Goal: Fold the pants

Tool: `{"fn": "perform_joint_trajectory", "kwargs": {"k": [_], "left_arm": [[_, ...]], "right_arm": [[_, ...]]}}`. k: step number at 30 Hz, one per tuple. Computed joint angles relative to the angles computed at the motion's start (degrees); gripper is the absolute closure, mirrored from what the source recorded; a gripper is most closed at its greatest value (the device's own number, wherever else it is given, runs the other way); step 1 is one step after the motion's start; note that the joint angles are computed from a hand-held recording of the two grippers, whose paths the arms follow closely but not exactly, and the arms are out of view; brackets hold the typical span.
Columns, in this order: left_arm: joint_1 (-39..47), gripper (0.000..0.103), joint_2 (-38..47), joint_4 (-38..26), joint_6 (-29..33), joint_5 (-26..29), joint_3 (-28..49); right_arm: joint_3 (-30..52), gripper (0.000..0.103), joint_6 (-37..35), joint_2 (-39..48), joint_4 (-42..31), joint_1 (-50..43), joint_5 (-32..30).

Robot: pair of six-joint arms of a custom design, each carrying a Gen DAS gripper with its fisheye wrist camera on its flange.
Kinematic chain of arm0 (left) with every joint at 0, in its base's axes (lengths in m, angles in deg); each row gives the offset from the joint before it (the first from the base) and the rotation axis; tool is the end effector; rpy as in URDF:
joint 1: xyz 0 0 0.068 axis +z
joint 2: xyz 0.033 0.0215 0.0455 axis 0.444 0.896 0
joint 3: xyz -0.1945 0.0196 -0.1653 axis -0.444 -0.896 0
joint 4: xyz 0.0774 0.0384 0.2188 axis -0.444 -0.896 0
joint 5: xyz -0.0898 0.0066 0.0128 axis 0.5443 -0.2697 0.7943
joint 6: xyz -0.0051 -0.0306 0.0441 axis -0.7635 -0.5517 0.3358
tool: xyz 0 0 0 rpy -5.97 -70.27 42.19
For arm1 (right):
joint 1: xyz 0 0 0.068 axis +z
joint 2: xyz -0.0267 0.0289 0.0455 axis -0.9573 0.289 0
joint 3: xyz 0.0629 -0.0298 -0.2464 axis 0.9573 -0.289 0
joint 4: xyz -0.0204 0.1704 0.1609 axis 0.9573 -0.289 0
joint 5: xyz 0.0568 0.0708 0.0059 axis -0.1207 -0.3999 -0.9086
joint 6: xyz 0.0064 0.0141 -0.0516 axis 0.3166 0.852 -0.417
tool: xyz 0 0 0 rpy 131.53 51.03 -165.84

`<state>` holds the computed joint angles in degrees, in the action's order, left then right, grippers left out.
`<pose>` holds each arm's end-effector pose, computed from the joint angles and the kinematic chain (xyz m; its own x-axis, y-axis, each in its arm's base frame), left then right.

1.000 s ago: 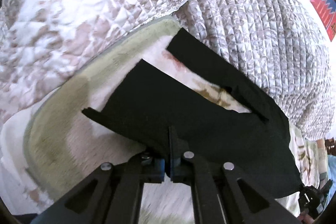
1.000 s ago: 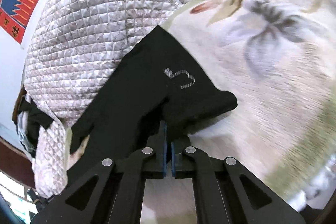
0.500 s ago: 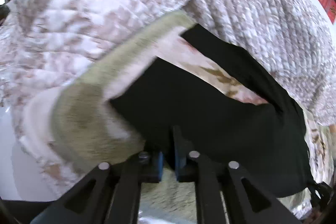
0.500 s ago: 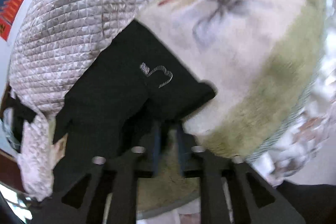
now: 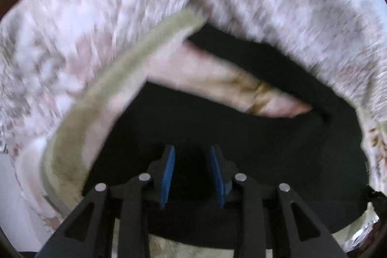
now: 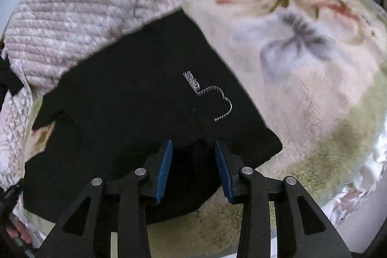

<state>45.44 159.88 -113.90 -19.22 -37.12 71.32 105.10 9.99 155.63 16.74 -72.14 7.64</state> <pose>0.3904 0.1225 0.1918 -0.8282 -0.0209 -0.5601 0.0713 0.9873 -0.1423 0.2090 -0.0029 0.2303 -0.5718 0.6553 -0.4937 0.6372 0.7337 0.2359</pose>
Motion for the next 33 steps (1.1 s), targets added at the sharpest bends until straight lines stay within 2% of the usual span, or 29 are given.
{"fn": "perform_joint_trajectory", "kwargs": {"k": [2, 4, 6, 9, 11, 13, 18, 22, 25, 28, 29, 31, 33], "left_arm": [[-0.18, 0.07, 0.14, 1.09, 0.49, -0.36, -0.13], [-1.3, 0.067, -1.12, 1.35, 1.43, -1.44, -0.22], [-2.29, 0.061, -0.88, -0.07, 1.79, -0.4, 2.1], [-4.87, 0.056, -0.56, -1.42, 2.02, -0.76, 5.4], [-6.93, 0.052, 0.6, -3.23, 2.37, -0.52, 8.59], [-8.23, 0.051, 0.04, -3.71, 3.09, -0.85, 8.87], [-11.74, 0.048, 1.22, -0.22, 3.69, -2.61, 7.79], [-12.91, 0.048, 3.98, -2.61, 4.97, -2.95, 8.79], [-14.07, 0.048, 6.39, -3.27, 5.84, -6.26, 9.82], [-13.65, 0.048, 6.11, -1.42, 5.77, -7.33, 9.64], [-13.24, 0.048, 5.65, 0.17, 5.4, -8.38, 9.1], [-12.59, 0.048, 5.5, 3.23, 4.46, -12.36, 8.65], [-11.43, 0.048, 7.24, 2.66, 2.62, -14.94, 11.65]], "right_arm": [[2.93, 0.066, 0.3, 0.18, -3.99, 2.01, 4.81], [3.72, 0.064, -0.73, -1.46, -3.99, 2.88, 5.7], [6.28, 0.056, -2.82, 0.21, -4.04, 3.87, 6.69], [9.19, 0.044, -7.19, 3.55, -0.52, 5.23, 5.6], [11.68, 0.039, -10.47, 8.15, 1.89, 5.73, 3.38], [14.49, 0.039, -14.3, 13.49, 3.7, 5.2, -0.45], [17.41, 0.039, -17.9, 21.86, 6.59, 5.44, -4.01], [13.96, 0.039, -18.01, 22.23, 11.16, 5.04, -6.77], [14.93, 0.039, -17.96, 24.91, 8.94, 3.39, -5.46], [13.71, 0.039, -15.51, 22.9, 9.42, 0.28, -6.77], [13.8, 0.039, -14.1, 22.39, 8.34, -0.41, -5.35], [12.63, 0.039, -12.34, 20.77, 7.87, -1.95, -4.39], [10.68, 0.039, -11.03, 18.24, 9.18, -3.24, -6.08]]}}
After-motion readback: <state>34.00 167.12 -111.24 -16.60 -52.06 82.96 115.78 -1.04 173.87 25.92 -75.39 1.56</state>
